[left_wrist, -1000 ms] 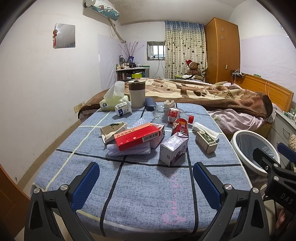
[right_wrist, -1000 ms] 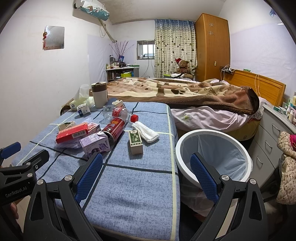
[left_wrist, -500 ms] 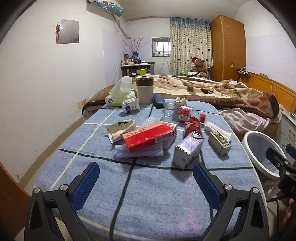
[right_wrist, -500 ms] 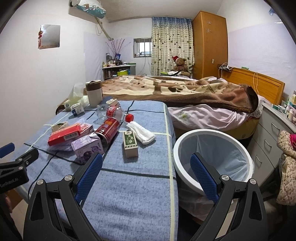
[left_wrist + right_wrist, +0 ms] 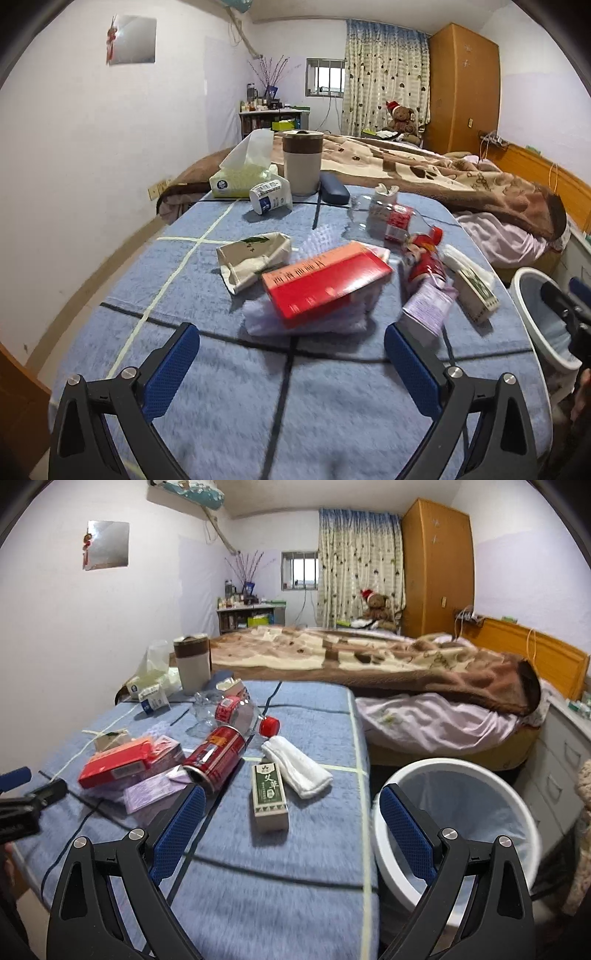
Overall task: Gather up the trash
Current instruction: 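Move left gripper to the red box while right gripper moves to the green-and-white box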
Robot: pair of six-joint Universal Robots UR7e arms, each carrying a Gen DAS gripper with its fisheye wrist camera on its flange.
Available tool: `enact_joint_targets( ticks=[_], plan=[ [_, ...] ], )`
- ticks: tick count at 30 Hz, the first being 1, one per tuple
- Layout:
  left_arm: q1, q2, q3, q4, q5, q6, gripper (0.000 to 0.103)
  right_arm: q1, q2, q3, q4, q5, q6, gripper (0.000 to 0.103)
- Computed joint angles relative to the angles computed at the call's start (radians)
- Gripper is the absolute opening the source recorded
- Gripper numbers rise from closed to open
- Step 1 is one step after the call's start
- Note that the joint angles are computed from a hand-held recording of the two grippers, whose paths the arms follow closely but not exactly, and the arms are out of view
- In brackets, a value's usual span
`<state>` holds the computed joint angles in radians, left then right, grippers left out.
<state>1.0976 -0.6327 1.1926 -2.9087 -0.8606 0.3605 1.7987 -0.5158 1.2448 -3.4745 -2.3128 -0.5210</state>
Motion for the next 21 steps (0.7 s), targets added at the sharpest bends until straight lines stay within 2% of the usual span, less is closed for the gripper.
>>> enact_joint_targets(
  ticks=[3, 6, 10, 11, 13, 14, 17, 21],
  plan=[
    [0.023, 0.036, -0.100, 0.093, -0.028, 0.007, 0.101, -0.013, 0.033, -0.068, 0.059, -0.012, -0.005, 0.097],
    [0.032, 0.078, -0.183, 0.146, -0.039, 0.060, 0.101, -0.028, 0.033, -0.093, 0.164, -0.011, 0.069, 0.092],
    [0.046, 0.143, -0.312, 0.260, -0.070, 0.097, 0.101, -0.035, 0.056, -0.141, 0.242, -0.047, 0.084, 0.090],
    [0.048, 0.156, -0.336, 0.277, -0.071, 0.101, 0.101, -0.040, 0.049, -0.139, 0.282, -0.033, 0.112, 0.089],
    [0.050, 0.186, -0.384, 0.297, -0.078, 0.148, 0.101, -0.047, 0.039, -0.142, 0.355, -0.014, 0.161, 0.081],
    [0.051, 0.196, -0.403, 0.317, -0.077, 0.157, 0.101, -0.045, 0.046, -0.154, 0.373, -0.027, 0.164, 0.076],
    [0.061, 0.246, -0.513, 0.448, -0.093, 0.147, 0.101, -0.042, 0.054, -0.171, 0.412, -0.030, 0.164, 0.075],
    [0.061, 0.283, -0.574, 0.498, -0.095, 0.177, 0.096, -0.035, 0.070, -0.200, 0.440, -0.046, 0.132, 0.071]
  ],
)
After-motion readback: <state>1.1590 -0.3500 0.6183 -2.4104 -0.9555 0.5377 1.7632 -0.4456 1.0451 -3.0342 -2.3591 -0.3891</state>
